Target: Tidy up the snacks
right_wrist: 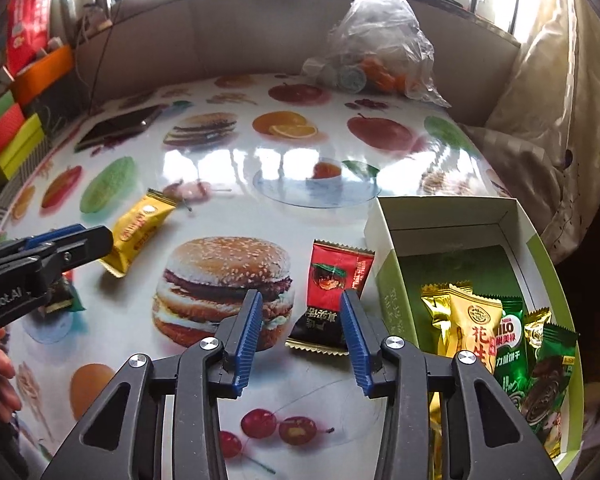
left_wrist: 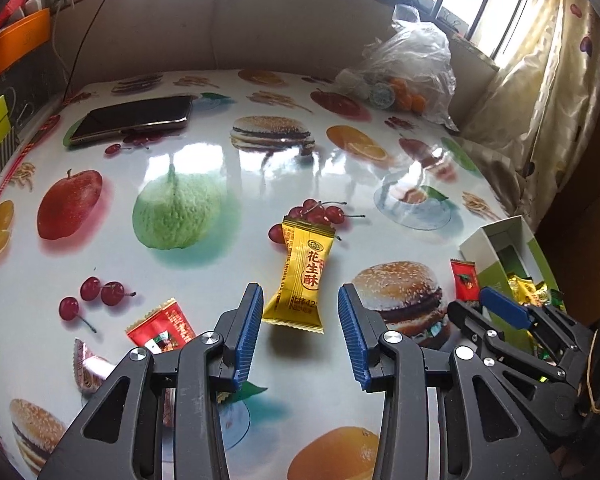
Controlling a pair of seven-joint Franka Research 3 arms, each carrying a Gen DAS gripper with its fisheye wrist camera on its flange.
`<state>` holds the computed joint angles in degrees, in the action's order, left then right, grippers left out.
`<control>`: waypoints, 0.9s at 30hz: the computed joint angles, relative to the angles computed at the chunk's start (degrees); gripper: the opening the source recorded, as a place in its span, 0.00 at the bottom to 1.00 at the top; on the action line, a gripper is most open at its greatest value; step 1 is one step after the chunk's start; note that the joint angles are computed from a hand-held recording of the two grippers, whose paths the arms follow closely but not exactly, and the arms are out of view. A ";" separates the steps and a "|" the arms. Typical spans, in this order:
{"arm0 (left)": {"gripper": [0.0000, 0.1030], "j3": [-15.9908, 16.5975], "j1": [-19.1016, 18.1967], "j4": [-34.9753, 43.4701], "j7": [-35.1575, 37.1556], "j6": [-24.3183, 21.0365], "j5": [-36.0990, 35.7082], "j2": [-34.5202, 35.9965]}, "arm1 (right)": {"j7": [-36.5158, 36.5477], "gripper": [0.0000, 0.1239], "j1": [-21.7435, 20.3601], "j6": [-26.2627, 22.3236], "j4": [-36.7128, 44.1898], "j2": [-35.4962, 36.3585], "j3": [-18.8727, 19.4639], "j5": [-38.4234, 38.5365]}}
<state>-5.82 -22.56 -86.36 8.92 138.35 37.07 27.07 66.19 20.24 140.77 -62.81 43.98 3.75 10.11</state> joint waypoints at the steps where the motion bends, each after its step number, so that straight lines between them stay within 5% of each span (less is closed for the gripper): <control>1: 0.39 -0.02 0.04 0.24 0.19 -0.07 -0.07 0.24 | 0.08 0.31 0.12 0.11 0.17 0.17 -0.09 -0.12; 9: 0.39 0.27 0.18 0.68 0.56 0.32 -0.51 0.73 | -5.07 0.26 -2.96 -2.40 2.25 1.23 4.09 6.13; 14: 0.39 0.38 0.37 0.45 0.23 0.36 -0.56 0.71 | -5.40 0.26 -3.09 -1.06 -0.19 -0.74 3.30 7.70; 27: 0.39 0.20 0.68 2.51 2.75 -0.22 -2.65 2.67 | -0.17 0.26 0.21 -7.16 10.67 6.29 0.04 1.25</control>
